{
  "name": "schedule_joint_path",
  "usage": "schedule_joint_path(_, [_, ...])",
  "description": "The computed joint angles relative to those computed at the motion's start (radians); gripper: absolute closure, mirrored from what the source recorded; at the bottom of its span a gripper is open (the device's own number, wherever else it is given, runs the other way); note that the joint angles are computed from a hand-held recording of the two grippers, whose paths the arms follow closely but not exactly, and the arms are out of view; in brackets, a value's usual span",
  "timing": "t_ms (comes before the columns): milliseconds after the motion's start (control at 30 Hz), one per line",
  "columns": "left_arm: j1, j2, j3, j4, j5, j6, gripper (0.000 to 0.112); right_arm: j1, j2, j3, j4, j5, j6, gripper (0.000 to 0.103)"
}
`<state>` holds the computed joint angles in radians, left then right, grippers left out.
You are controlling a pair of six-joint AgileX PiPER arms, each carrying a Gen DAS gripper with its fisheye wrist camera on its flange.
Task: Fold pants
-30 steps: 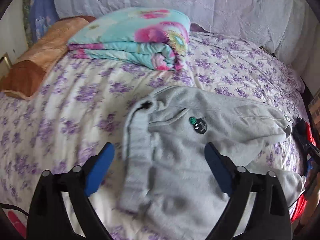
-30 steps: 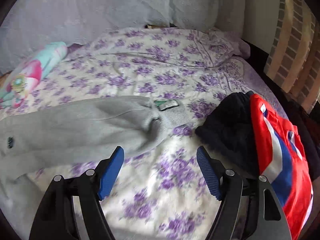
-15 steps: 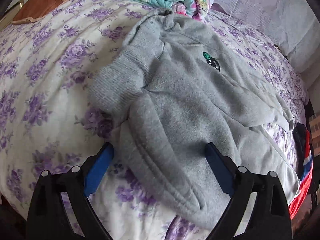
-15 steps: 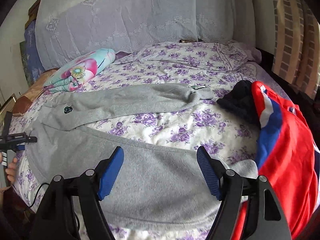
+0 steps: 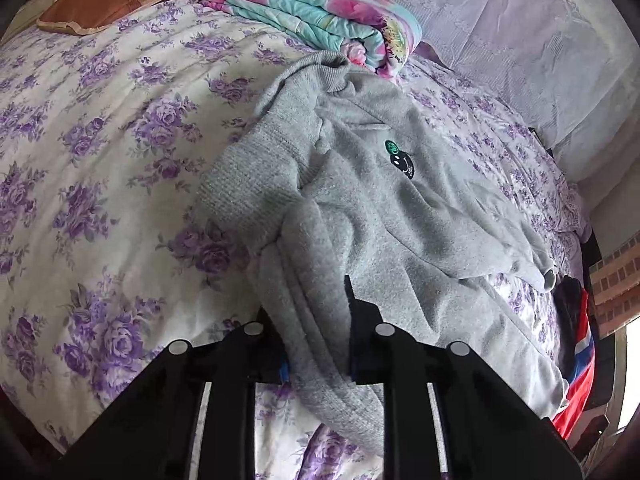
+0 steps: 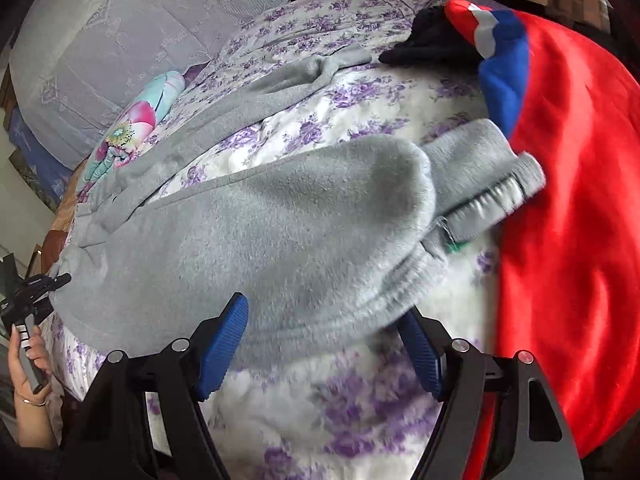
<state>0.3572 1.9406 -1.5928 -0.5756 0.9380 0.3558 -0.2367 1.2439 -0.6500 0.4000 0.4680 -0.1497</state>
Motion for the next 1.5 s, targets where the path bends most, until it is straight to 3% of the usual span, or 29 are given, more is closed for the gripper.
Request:
schedule_joint_path(67, [-0.001, 0.023, -0.020, 0.015, 0.000, -0.008, 0.094, 0.038, 0.058, -0.049, -0.080, 0.002, 0.083, 0.080])
schedule_joint_path(167, [0.024, 0.011, -0.015, -0.006, 0.025, 0.005, 0.094, -0.005, 0.040, -0.078, 0.008, 0.051, -0.019, 0.089])
schedule_joint_path(367, [0.112, -0.158, 0.121, -0.032, 0.047, 0.130, 0.094, -0.024, -0.116, -0.074, -0.001, 0.197, -0.060, 0.090])
schedule_joint_path(433, [0.122, -0.180, 0.174, -0.019, 0.027, 0.151, 0.094, -0.024, -0.092, -0.060, -0.014, 0.198, -0.061, 0.087])
schedule_joint_path(500, [0.109, -0.164, 0.221, 0.024, -0.033, 0.145, 0.091, -0.011, -0.006, -0.052, -0.058, 0.204, -0.050, 0.070])
schedule_joint_path(567, [0.111, -0.127, 0.244, 0.032, -0.067, 0.140, 0.078, -0.011, -0.036, -0.025, -0.041, 0.196, -0.078, 0.056])
schedule_joint_path(633, [0.139, -0.150, 0.276, -0.011, -0.074, 0.179, 0.068, 0.046, -0.105, -0.024, -0.154, 0.224, -0.004, 0.049])
schedule_joint_path(767, [0.212, -0.258, 0.301, -0.015, 0.010, 0.250, 0.055, 0.046, -0.288, -0.042, -0.187, 0.384, -0.077, 0.048])
schedule_joint_path(833, [0.262, -0.321, 0.303, -0.044, 0.071, 0.297, 0.054, 0.036, -0.352, -0.067, -0.173, 0.426, -0.118, 0.048])
schedule_joint_path(900, [0.272, -0.371, 0.296, -0.085, 0.098, 0.347, 0.050, 0.018, -0.364, -0.101, -0.080, 0.414, -0.196, 0.048])
schedule_joint_path(967, [0.215, -0.404, 0.304, -0.101, 0.048, 0.364, 0.040, 0.080, -0.302, -0.135, -0.069, 0.357, -0.174, 0.047])
schedule_joint_path(1033, [0.114, -0.379, 0.298, -0.064, -0.036, 0.305, 0.040, 0.177, -0.196, -0.167, -0.141, 0.288, -0.064, 0.047])
schedule_joint_path(1167, [-0.032, -0.188, 0.247, 0.101, -0.161, 0.115, 0.040, 0.224, 0.081, -0.172, -0.208, 0.184, 0.058, 0.047])
schedule_joint_path(1233, [-0.064, -0.139, 0.290, 0.167, -0.278, 0.107, 0.040, 0.205, 0.094, -0.120, -0.143, 0.110, -0.030, 0.047])
schedule_joint_path(1300, [-0.110, -0.179, 0.336, 0.281, -0.341, 0.067, 0.040, 0.209, 0.092, -0.157, -0.160, 0.157, -0.039, 0.047])
schedule_joint_path(1333, [-0.111, -0.193, 0.324, 0.289, -0.313, 0.058, 0.041, 0.205, 0.087, -0.196, -0.143, 0.204, -0.049, 0.047])
schedule_joint_path(1433, [-0.074, -0.225, 0.181, 0.177, -0.149, 0.122, 0.041, 0.215, 0.073, -0.329, -0.081, 0.217, -0.102, 0.047])
schedule_joint_path(1500, [-0.082, -0.215, 0.048, 0.165, -0.098, 0.103, 0.037, 0.256, 0.103, -0.448, -0.100, 0.182, -0.076, 0.037])
